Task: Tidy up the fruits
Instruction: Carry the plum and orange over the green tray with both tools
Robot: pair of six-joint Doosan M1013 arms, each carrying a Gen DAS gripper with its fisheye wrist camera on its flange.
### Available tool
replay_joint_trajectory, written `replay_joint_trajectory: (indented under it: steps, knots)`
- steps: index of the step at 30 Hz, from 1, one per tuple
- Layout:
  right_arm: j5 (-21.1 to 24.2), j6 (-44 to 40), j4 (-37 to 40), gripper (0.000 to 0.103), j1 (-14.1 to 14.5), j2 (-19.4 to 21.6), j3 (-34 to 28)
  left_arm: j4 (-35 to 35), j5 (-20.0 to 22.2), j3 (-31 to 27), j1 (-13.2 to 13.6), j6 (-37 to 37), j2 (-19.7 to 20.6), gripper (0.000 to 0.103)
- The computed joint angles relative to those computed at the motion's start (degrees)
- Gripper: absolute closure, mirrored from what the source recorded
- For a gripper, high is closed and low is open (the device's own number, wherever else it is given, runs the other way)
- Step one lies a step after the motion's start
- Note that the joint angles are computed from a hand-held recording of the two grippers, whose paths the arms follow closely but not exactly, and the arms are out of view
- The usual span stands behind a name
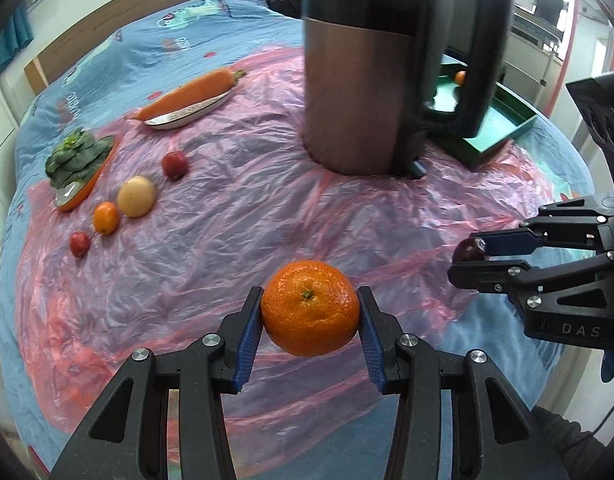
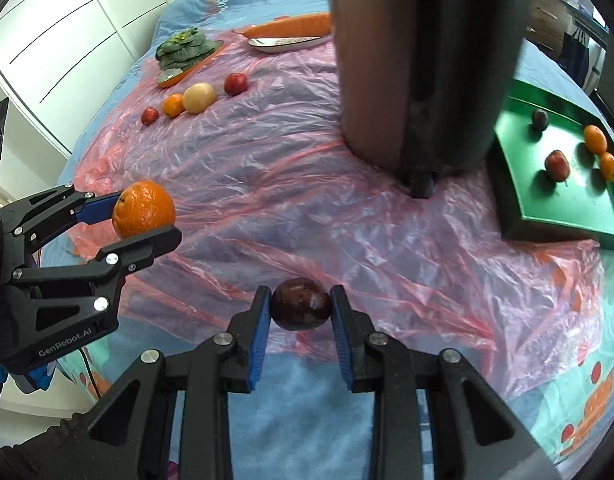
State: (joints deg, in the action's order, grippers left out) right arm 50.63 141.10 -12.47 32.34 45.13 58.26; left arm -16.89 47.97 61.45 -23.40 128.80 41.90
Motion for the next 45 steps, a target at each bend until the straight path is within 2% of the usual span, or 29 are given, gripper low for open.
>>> replay_joint_trajectory:
  steps: [6,13,19,26,34,38,45]
  knots:
    - [-1.3,7.2,-3.4,0.064,-0.6,-4.6,7.7,-4.1,2.9,1.5,-2.7,5.7,-1.1,0.063]
    - [-2.3,15.8,-9.0,0.064,-1.5,-9.3,15.4,-7.8,4.4,1.4,-5.7,10.2,-1.4,0.063]
    - [-2.9,21.2,-14.0,0.064,-2.7,-12.1,19.8,-10.3,5.0,-2.3,-7.9,10.0,0.4,0.063]
    - [-3.4,25.2,-20.5,0.064,-5.0,-14.9,23.4,-10.6,4.7,-8.6,-10.3,5.4,3.8,0.063]
    - [-4.8,28.3,-25.7,0.064,-8.2,-16.4,25.5,-8.2,6.2,-19.9,-12.7,-0.1,9.9,0.063]
    - [-5.8,28.3,-26.8,0.064,-10.3,-16.7,26.1,-5.3,7.9,-27.5,-14.0,-3.9,14.2,0.063]
    - [-8.8,22.0,-23.2,0.064,-14.6,-15.7,26.7,2.0,15.3,-45.3,-16.0,-12.8,24.0,0.063]
